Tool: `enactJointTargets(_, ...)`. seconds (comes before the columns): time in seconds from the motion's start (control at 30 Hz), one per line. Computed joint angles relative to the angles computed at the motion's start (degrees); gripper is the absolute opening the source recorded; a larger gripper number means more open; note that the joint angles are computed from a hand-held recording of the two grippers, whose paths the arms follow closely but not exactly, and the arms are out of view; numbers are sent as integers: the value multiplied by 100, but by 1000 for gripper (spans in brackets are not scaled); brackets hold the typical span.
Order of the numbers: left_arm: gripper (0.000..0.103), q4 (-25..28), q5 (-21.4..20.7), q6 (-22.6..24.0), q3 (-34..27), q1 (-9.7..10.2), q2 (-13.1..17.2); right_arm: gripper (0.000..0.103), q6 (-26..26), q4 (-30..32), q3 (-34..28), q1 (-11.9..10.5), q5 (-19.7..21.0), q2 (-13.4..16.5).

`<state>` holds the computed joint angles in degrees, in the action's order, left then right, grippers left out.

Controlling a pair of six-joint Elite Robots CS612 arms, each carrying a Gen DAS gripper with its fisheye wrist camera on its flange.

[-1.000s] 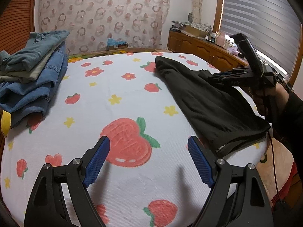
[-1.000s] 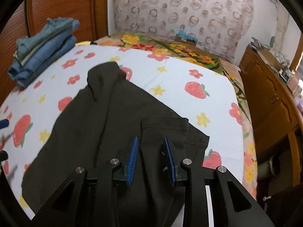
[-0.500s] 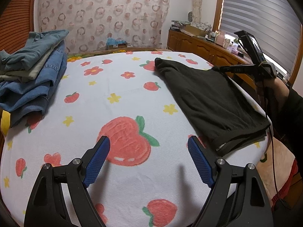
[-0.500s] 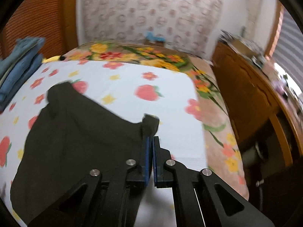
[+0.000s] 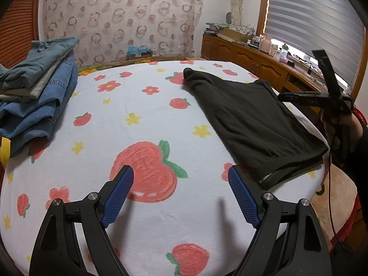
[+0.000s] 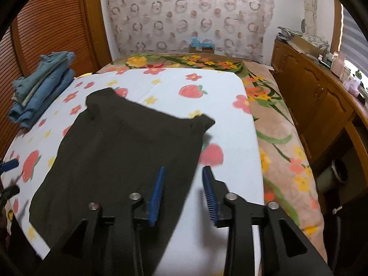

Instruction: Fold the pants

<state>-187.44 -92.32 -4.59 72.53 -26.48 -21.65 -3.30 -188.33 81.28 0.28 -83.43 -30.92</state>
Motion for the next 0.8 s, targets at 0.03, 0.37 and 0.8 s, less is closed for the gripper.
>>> enactJointTargets(0.03, 85, 11, -5, 13, -4, -6, 1, 41, -2, -57, 70, -12, 50, -18)
enactJointTargets(0.37, 85, 199, -50, 149, -81, -52, 31, 43, -232, -28, 116, -55, 145, 15)
enactJointTargets(0.8, 54, 476, -645, 733, -156, -132, 34, 46, -250, -71, -37, 38, -45, 131)
